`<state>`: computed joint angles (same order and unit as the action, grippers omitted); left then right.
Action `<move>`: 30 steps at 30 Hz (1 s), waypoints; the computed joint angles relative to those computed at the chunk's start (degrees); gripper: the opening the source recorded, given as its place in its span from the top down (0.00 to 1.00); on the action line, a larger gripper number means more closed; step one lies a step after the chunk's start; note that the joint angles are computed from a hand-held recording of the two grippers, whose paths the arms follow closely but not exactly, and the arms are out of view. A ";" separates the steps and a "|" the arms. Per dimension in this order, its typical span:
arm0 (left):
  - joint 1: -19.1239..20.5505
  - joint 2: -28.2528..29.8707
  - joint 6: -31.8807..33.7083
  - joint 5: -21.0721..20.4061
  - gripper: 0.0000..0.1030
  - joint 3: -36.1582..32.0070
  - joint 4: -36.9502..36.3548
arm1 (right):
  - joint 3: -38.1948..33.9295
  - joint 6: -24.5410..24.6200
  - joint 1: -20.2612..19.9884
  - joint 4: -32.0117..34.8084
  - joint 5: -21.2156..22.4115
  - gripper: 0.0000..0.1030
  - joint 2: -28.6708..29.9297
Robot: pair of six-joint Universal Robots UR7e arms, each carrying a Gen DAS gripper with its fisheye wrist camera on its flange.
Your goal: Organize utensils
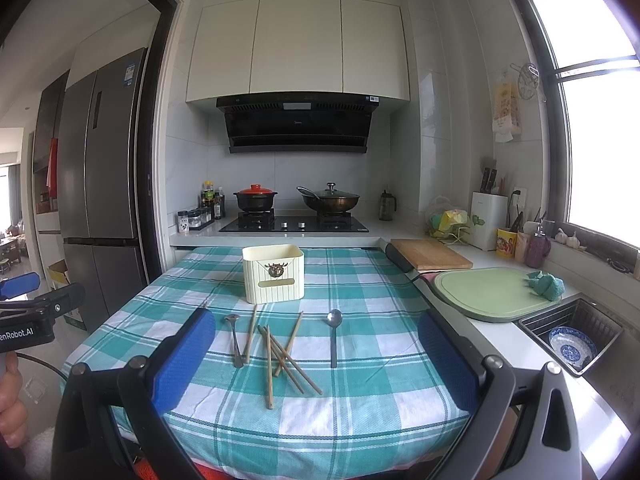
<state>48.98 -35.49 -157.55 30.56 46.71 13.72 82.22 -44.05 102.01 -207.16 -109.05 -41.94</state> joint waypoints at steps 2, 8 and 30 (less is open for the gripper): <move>0.00 0.15 -0.12 0.09 0.00 -0.25 0.26 | -0.04 0.10 0.05 0.09 -0.06 0.00 0.00; 0.00 0.28 -0.22 0.03 0.00 -0.54 0.57 | -0.04 0.15 0.02 -0.05 -0.01 0.00 0.01; 0.59 2.98 -3.36 0.01 0.00 -5.16 6.19 | -0.02 0.34 -0.32 -0.02 0.58 0.00 0.32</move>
